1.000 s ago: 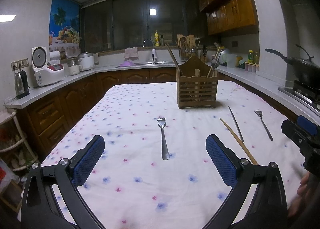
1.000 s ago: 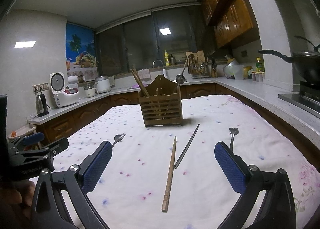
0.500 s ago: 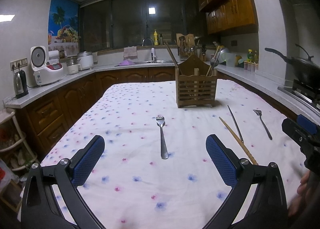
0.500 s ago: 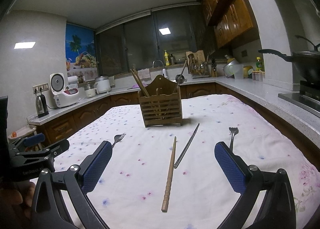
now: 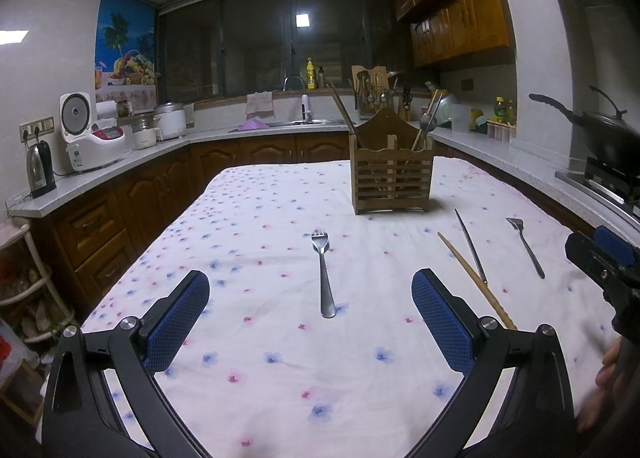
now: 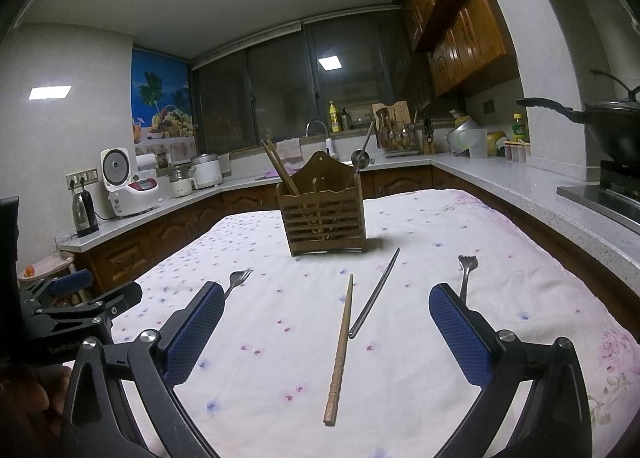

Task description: Organize utensils

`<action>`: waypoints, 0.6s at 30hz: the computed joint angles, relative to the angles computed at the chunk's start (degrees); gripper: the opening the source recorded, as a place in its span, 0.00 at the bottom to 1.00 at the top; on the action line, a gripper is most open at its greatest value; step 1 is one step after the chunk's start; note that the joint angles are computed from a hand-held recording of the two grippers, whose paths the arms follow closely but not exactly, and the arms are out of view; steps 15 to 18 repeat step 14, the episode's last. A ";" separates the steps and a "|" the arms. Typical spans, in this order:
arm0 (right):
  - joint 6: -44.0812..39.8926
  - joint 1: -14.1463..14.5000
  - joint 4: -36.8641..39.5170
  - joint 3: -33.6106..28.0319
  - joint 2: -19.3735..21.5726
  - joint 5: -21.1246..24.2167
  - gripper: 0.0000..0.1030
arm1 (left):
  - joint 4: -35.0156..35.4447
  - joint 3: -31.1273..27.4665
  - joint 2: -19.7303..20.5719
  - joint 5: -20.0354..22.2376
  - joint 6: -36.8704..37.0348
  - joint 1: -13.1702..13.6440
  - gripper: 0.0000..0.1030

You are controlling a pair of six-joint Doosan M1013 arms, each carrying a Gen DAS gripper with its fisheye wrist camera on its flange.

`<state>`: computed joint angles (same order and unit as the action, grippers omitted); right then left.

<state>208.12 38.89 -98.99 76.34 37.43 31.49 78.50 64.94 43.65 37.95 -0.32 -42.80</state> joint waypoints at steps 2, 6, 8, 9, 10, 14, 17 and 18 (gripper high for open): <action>-0.24 0.02 0.23 -0.06 0.02 0.02 1.00 | 0.06 0.05 -0.03 -0.04 -0.09 0.00 1.00; -0.13 -0.01 0.20 -0.05 0.02 -0.08 1.00 | -0.11 -0.13 0.07 -0.20 -0.08 0.03 1.00; -0.55 0.11 0.66 -0.28 0.11 0.01 1.00 | 0.03 -0.13 0.10 -0.57 -0.35 0.10 1.00; -0.48 0.12 0.52 -0.26 0.12 0.06 1.00 | 0.23 -0.06 0.06 -0.60 -0.62 0.10 1.00; -0.16 0.01 0.19 -0.07 0.04 0.00 1.00 | 0.05 -0.27 0.16 -0.77 -0.39 0.17 1.00; -2.20 0.09 2.36 -0.76 0.20 -0.40 1.00 | -1.42 -1.05 0.44 -2.09 0.87 0.50 1.00; -2.20 0.09 2.36 -0.76 0.20 -0.40 1.00 | -1.42 -1.05 0.44 -2.09 0.87 0.50 1.00; -2.20 0.09 2.36 -0.76 0.20 -0.40 1.00 | -1.42 -1.05 0.44 -2.09 0.87 0.50 1.00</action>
